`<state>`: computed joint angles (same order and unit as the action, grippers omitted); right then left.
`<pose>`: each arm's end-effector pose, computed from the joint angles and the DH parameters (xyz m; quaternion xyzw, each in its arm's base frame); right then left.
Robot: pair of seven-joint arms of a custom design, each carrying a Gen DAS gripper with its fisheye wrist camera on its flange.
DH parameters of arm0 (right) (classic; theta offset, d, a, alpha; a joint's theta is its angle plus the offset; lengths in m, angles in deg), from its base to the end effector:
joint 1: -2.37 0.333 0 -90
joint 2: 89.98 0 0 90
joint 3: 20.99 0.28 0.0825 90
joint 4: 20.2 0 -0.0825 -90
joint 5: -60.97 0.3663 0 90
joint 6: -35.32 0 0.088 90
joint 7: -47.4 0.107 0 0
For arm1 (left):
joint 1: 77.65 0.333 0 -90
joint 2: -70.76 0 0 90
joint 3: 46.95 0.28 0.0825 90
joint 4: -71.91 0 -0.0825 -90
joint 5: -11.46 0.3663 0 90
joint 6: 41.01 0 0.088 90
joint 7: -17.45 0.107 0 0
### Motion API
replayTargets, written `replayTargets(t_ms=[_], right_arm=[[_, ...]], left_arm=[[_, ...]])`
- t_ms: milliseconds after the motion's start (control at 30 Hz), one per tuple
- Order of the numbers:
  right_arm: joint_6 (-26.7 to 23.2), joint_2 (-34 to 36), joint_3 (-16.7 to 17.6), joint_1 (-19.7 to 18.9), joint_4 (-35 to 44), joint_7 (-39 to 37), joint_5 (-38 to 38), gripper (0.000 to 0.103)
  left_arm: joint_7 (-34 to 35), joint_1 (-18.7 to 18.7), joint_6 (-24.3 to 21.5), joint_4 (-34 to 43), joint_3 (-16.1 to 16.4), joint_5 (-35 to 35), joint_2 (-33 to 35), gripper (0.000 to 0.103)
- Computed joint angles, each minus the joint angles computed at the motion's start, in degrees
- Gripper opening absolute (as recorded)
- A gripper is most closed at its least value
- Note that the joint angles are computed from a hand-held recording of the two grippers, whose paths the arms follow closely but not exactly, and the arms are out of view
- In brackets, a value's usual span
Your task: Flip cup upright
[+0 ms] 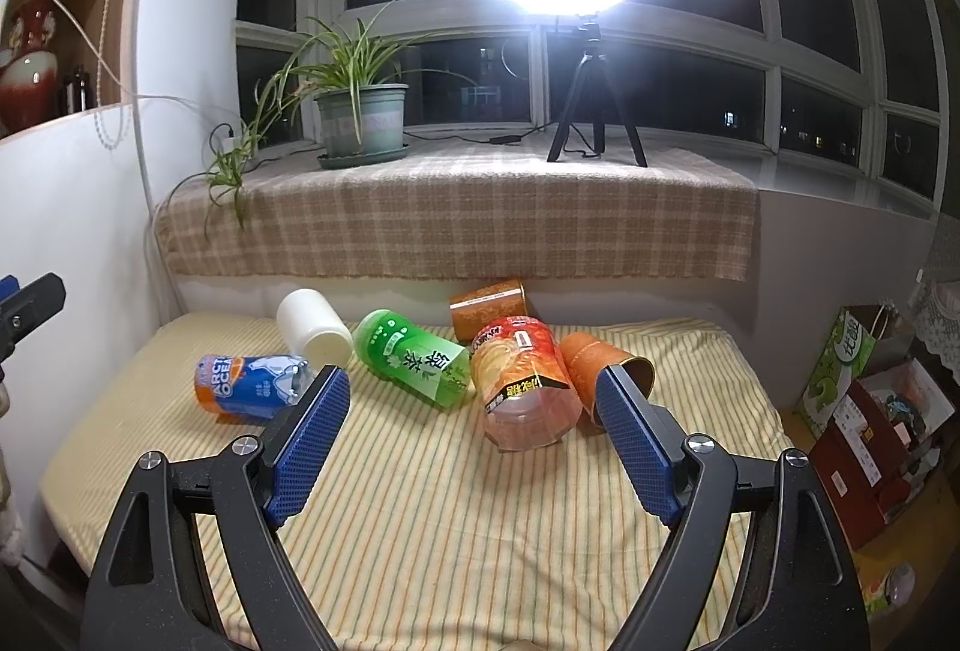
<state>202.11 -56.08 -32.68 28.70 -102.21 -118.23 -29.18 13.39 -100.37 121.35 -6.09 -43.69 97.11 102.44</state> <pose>0.6532 0.2642 0.3786 -0.5790 0.5990 -0.3894 0.3929 0.6510 -0.2943 0.4416 -0.5756 0.5789 -0.4116 0.4052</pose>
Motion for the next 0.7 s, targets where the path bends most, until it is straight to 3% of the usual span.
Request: replayTargets(t_ms=[267, 700], right_arm=[[0.7, 1.4, 0.1, -0.3, 1.7, -4.0, 3.4, 0.084], [3.6, 7.1, -1.2, -0.1, 7.9, -17.5, 17.1, 0.084]], left_arm=[[0.0, -0.1, -0.2, 0.2, 0.1, -0.4, 0.7, 0.103], [3.3, 0.4, -0.3, 1.6, 0.5, -4.6, 2.5, 0.103]])
